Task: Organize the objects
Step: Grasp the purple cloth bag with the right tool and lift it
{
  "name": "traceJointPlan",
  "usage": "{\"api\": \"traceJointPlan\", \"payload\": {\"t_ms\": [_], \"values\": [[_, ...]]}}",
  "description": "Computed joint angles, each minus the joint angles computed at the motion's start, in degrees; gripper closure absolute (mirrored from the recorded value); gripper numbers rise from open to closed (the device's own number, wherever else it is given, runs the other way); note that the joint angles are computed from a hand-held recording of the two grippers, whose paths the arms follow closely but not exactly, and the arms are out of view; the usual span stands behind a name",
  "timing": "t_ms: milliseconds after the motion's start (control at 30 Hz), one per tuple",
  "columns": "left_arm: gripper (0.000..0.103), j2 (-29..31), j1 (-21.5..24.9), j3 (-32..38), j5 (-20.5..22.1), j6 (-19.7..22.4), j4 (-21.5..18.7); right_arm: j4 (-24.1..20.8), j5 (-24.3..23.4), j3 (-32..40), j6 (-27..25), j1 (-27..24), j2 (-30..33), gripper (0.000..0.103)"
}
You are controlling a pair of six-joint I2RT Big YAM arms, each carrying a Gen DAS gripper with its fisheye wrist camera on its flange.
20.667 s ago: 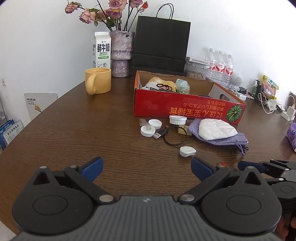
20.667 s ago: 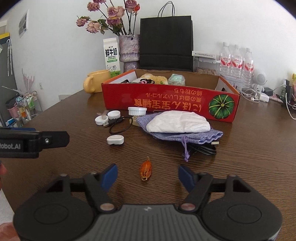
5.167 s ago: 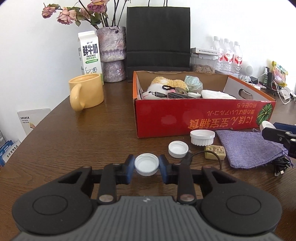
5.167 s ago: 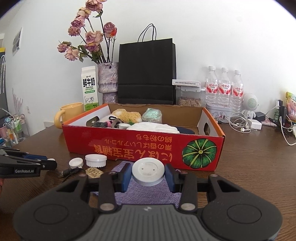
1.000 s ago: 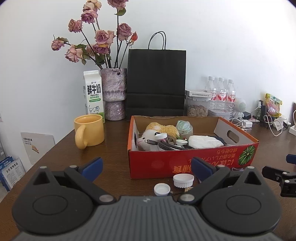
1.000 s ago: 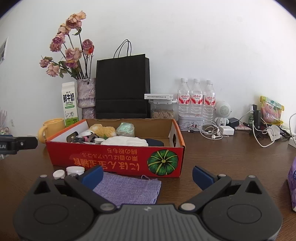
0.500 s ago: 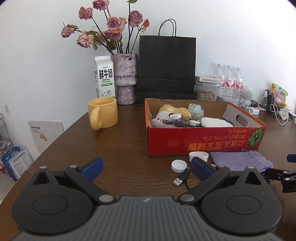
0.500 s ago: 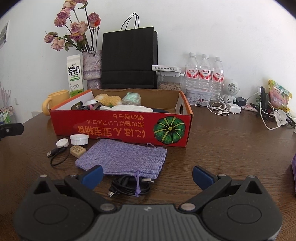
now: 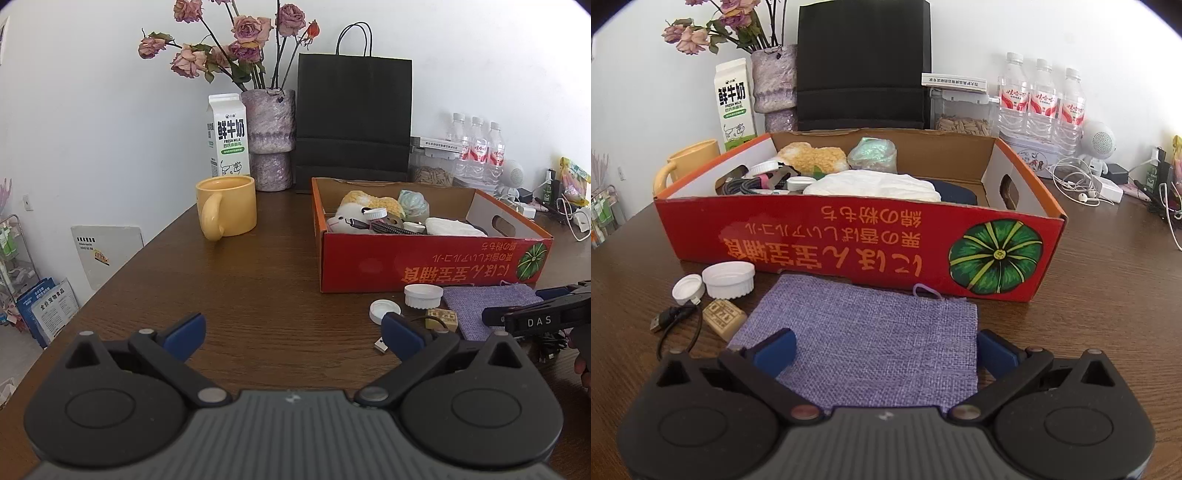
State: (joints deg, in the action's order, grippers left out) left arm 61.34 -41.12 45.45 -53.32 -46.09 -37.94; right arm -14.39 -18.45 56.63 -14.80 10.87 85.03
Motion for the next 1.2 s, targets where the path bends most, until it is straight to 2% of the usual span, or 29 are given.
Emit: {"api": "traceJointPlan", "payload": {"t_ms": [333,400,600,667,767,867,967,1200], "values": [[0.0,3.5,0.0,1.6,1.5,0.0,0.4,-0.4,-1.7,0.1,-1.9,-0.5,0.1,0.0],[0.0,4.2,-0.1,2.1,1.5,0.0,0.3,-0.3,-2.8,-0.2,-2.6,-0.7,-0.2,0.006],[0.0,6.3,-0.4,3.5,1.5,-0.6,-0.8,0.3,-7.0,-2.0,-5.0,-1.2,-2.0,0.041],[0.0,7.2,-0.5,4.0,1.7,-0.7,-1.0,0.3,-8.9,-2.4,-5.6,-1.5,-2.4,0.071],[0.0,8.7,-0.5,4.8,2.2,-0.2,-0.9,-0.5,-11.2,-2.4,-6.0,-1.9,-2.6,0.09],[0.0,10.4,-0.6,5.7,2.4,0.4,-0.4,0.4,-15.1,-2.8,-4.7,-3.1,-2.9,0.096],[0.0,11.8,-0.1,6.6,3.2,0.8,0.1,6.5,-17.8,-5.4,-1.8,-4.4,-4.6,0.096],[0.0,16.4,2.6,10.1,4.1,2.5,0.2,15.6,-24.6,-8.1,6.7,-8.2,-6.9,0.097]]}}
